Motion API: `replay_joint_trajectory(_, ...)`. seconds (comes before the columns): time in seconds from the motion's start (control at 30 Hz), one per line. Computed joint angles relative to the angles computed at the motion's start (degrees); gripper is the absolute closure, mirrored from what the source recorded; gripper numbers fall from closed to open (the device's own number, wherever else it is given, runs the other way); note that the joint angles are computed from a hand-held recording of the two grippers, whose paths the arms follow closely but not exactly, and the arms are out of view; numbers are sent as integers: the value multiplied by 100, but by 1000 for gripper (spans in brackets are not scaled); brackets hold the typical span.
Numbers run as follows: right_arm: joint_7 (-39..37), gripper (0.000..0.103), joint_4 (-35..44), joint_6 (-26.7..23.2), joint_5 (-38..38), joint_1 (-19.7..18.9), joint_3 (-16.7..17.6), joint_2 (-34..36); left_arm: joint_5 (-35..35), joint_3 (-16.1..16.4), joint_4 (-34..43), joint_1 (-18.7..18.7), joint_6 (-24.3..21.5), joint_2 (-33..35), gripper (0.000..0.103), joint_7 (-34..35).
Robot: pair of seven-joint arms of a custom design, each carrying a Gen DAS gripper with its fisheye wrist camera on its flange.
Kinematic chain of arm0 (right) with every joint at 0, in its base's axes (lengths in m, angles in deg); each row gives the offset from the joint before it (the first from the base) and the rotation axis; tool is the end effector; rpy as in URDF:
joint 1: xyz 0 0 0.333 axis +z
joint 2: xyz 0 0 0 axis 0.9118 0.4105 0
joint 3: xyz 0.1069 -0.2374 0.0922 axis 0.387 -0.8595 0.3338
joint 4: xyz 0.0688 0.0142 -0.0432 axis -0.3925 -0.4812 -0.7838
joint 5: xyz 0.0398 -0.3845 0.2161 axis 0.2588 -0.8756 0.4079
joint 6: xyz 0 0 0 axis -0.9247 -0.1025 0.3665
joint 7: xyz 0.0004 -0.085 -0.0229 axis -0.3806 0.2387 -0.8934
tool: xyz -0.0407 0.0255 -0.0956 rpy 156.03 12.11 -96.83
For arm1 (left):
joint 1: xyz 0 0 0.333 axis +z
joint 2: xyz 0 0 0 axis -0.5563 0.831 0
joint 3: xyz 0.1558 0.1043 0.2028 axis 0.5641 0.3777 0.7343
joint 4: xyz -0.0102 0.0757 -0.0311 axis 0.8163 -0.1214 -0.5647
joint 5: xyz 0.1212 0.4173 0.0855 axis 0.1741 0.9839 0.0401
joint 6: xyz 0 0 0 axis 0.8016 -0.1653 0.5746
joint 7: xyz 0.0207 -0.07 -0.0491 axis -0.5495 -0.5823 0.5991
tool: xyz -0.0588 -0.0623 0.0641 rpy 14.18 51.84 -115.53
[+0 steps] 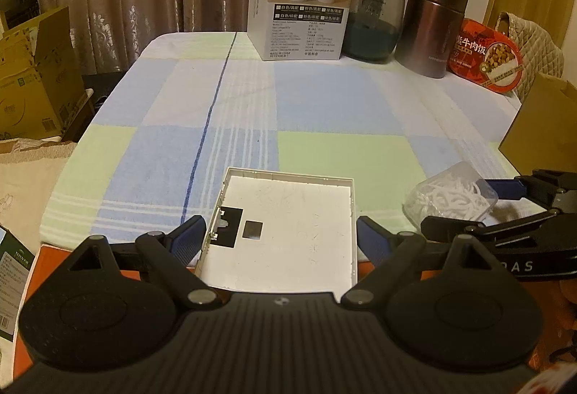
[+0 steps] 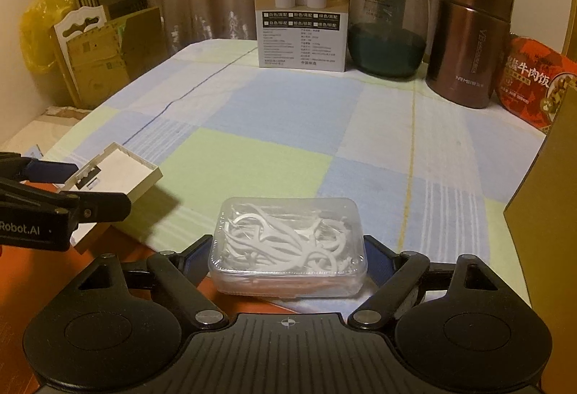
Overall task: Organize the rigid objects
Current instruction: 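Grasp the clear box of white floss picks with the right tool while the left tool holds the tray, then lift and carry the tray and floss box toward the cardboard box with both tools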
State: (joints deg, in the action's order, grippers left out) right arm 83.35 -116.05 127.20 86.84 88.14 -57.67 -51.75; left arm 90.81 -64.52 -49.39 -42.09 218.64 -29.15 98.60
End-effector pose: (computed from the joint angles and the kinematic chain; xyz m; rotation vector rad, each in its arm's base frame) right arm 0.6598 0.2482 0.3728 -1.8921 1.4111 -0.5697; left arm 0.6565 -0.2143 0.4010 -1.6482 1.9053 -0.8711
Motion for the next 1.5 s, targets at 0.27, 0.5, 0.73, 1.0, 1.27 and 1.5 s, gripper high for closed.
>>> replay_joint_trajectory(0.27, 616, 21, -180, 277, -416, 417, -543, -196, 226, 90, 4, -78, 119, -28, 16, -246)
replay_joint_trajectory(0.5, 1461, 21, -463, 282, -1074, 715, -1025, -572, 638, 231, -75, -201, 288, -171, 16, -695)
replay_joint_trajectory(0.73, 2743, 21, -956, 490, -2450, 903, -1370, -1224, 1852, 409, -450, -411, 460, -737, 16, -1986)
replay_joint_trajectory(1.0, 5403, 21, -1940, 423, -5051, 154, -905, -2514, 4160, -15, -941, -232, 159, -1646, 16, -4404)
replay_joint_trajectory(1.27, 5978, 21, -3517, 141, -5574, -820, -123, -4331, 4010, -821, -1918, -85, -357, -2860, 16, -4592)
replay_joint_trajectory(1.5, 5168, 21, -4545, -274, -4834, -708, -344, -5950, 3431, -1346, -2156, -217, -595, -3465, 16, -4397)
